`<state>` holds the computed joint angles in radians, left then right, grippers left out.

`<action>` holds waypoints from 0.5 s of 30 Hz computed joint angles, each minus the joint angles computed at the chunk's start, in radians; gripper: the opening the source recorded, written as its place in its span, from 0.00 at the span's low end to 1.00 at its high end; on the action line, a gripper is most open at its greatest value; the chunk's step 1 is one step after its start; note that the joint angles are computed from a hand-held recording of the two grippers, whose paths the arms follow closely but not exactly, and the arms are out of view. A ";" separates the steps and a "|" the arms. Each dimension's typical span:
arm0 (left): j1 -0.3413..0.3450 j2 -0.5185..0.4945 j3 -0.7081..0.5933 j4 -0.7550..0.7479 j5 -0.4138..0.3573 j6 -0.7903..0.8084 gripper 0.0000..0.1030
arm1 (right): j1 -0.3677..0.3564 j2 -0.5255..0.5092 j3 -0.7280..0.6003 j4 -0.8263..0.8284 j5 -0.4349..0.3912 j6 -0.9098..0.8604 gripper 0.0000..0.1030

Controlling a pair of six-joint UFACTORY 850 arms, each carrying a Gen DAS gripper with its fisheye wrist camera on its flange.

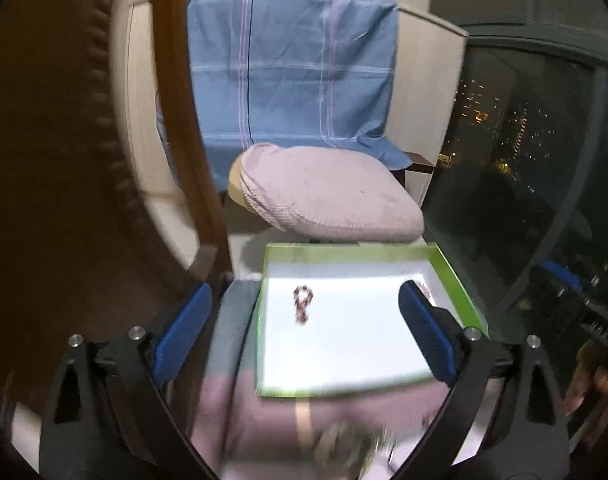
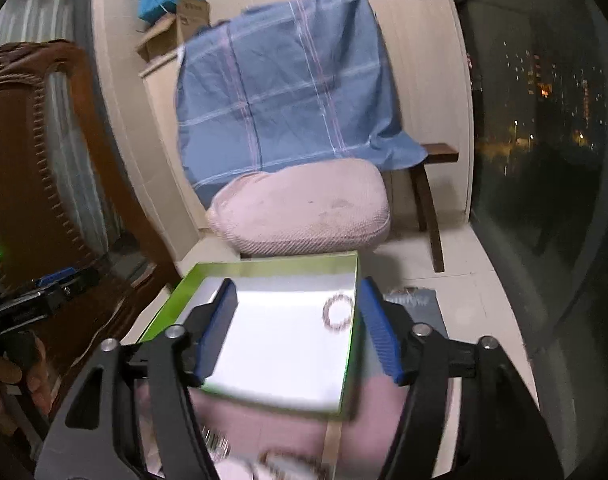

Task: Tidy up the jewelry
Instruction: 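Open both tools to drop the bracelets into the green box, then withdraw both open tools from the box back over the remaining jewelry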

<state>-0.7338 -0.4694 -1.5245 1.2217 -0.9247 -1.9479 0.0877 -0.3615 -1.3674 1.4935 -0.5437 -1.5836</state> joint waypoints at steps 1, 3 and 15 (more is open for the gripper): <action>-0.036 0.016 0.033 0.017 -0.033 -0.034 0.92 | -0.009 0.058 0.080 0.059 0.006 -0.081 0.62; -0.086 0.035 0.081 0.034 -0.067 -0.097 0.93 | -0.021 0.135 0.193 0.169 0.009 -0.232 0.62; -0.205 -0.010 0.170 0.028 -0.195 -0.183 0.94 | -0.094 0.299 0.503 0.422 -0.110 -0.697 0.64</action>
<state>-0.9386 -0.4794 -1.3543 1.2496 -1.1200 -2.1312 -0.0066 -0.0624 -0.8644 1.9155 -0.6537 -2.2811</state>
